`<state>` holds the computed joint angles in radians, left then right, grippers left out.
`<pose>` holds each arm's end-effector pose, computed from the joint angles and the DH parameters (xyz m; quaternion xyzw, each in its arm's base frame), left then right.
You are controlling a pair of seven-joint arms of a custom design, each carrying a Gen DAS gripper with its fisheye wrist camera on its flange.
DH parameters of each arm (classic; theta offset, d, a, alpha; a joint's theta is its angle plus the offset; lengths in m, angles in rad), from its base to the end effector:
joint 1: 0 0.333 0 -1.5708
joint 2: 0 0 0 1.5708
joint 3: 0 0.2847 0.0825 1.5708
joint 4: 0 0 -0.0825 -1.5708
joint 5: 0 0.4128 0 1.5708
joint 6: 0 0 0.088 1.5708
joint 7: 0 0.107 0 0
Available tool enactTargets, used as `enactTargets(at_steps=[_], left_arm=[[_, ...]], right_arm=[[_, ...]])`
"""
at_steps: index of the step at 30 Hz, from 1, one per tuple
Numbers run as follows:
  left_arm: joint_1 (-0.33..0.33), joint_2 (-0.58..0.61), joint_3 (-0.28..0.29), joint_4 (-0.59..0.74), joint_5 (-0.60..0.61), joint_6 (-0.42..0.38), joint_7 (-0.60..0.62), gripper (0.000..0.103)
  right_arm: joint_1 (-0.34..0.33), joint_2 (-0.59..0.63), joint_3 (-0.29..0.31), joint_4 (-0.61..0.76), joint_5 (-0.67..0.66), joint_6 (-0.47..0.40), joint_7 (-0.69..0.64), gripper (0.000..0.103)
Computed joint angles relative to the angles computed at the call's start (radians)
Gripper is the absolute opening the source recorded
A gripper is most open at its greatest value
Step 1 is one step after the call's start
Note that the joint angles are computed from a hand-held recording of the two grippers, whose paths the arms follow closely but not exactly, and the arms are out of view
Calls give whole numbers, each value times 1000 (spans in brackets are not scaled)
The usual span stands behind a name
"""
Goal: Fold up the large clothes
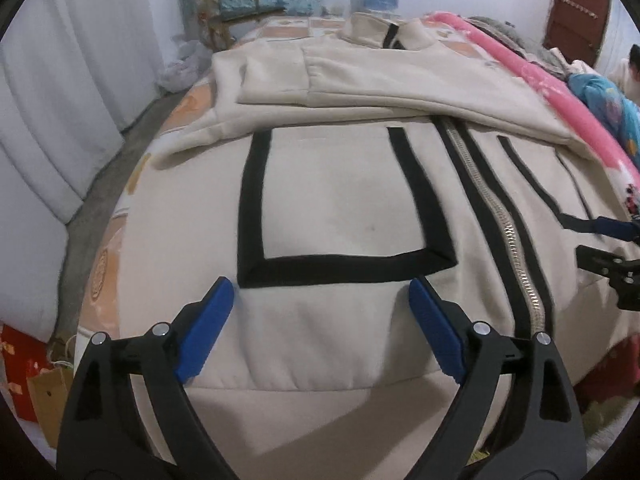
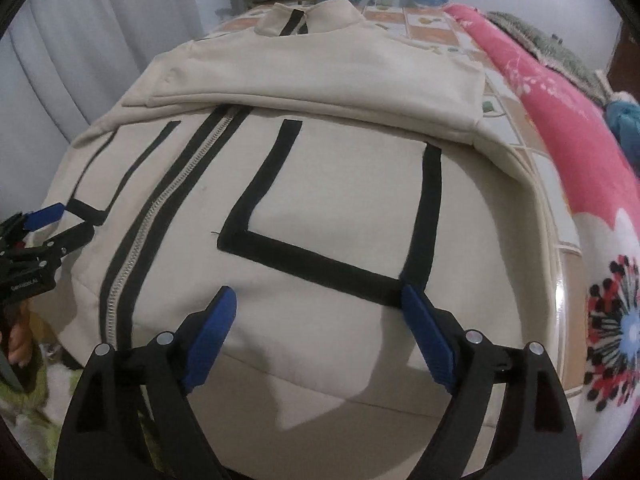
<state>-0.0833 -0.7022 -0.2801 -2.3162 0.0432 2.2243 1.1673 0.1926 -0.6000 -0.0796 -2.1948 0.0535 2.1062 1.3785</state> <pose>0.4001 -0.1762 0.6182 -0.6839 0.6614 -0.2179 0.2177 0.4493 0.0461 0.6361 -0.7757 0.5767 -0.1514 0.2068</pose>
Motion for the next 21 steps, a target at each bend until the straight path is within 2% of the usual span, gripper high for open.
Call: enactTargets(at_steps=[6, 12, 21], left_arm=[[6, 2, -2, 0, -4, -12, -34, 95], [10, 1, -13, -3, 12, -9, -66, 95], [12, -2, -22, -2, 29, -23, -114, 96]], right_arm=[[-2, -7, 13, -15, -18, 45, 26, 86], [-1, 8, 24, -30, -34, 87, 60, 94], [5, -2, 22, -45, -45, 99, 80, 96]])
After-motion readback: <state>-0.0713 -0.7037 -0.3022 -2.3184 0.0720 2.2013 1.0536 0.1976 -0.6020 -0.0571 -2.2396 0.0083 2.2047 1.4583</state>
